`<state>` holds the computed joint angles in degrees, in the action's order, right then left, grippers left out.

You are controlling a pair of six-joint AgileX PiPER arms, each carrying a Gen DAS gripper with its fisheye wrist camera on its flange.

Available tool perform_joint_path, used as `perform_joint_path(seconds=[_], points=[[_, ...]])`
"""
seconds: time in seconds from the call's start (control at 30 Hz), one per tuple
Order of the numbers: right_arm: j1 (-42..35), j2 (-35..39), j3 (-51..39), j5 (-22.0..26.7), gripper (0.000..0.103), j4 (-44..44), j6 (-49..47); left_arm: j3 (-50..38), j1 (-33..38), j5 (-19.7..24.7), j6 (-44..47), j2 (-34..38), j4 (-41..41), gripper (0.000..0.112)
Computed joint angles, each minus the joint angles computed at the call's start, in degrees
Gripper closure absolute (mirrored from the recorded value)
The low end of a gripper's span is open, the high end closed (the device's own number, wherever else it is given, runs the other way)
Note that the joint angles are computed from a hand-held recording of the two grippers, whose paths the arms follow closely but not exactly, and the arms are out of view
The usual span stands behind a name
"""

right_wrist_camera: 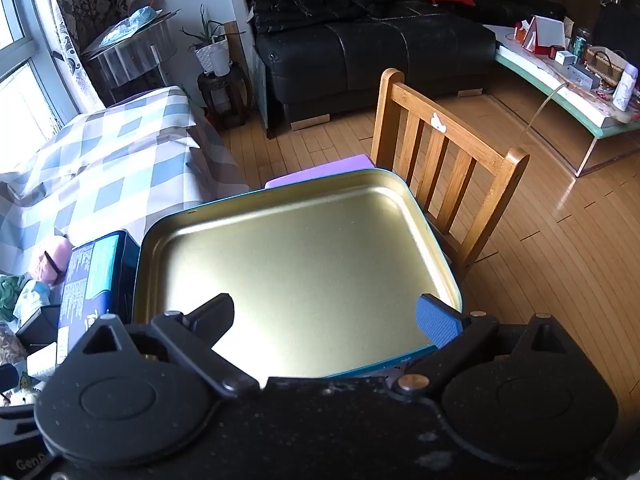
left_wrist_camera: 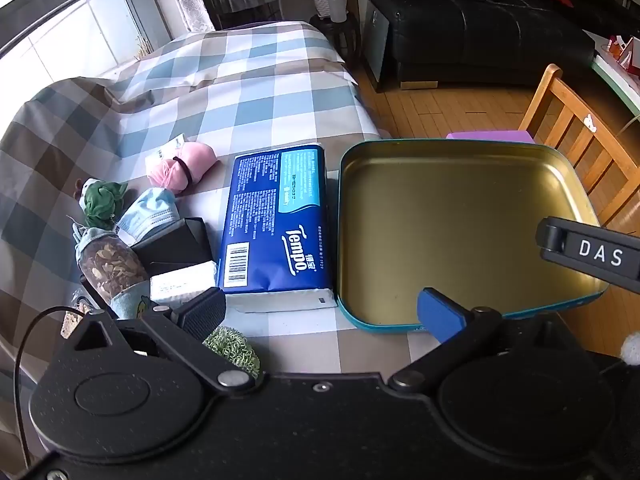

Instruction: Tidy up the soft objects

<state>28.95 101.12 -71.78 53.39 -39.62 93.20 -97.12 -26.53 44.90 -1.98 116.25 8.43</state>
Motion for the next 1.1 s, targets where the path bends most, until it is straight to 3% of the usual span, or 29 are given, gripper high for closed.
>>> perform_joint_path(seconds=[0.5, 0.57, 1.1], points=[[0.3, 0.9, 0.1, -0.3, 0.005, 0.2, 0.8, -2.4, 1.4, -0.4, 1.1, 3.0, -0.6, 0.013], [-0.2, 0.7, -0.9, 0.3, 0.005, 1.4, -2.0, 0.6, 0.6, -0.8, -0.5, 0.2, 0.1, 0.013], [-0.3, 1.2, -1.2, 0.3, 0.005, 2.1, -3.5, 1.9, 0.2, -1.4, -1.1, 0.1, 0.6, 0.013]])
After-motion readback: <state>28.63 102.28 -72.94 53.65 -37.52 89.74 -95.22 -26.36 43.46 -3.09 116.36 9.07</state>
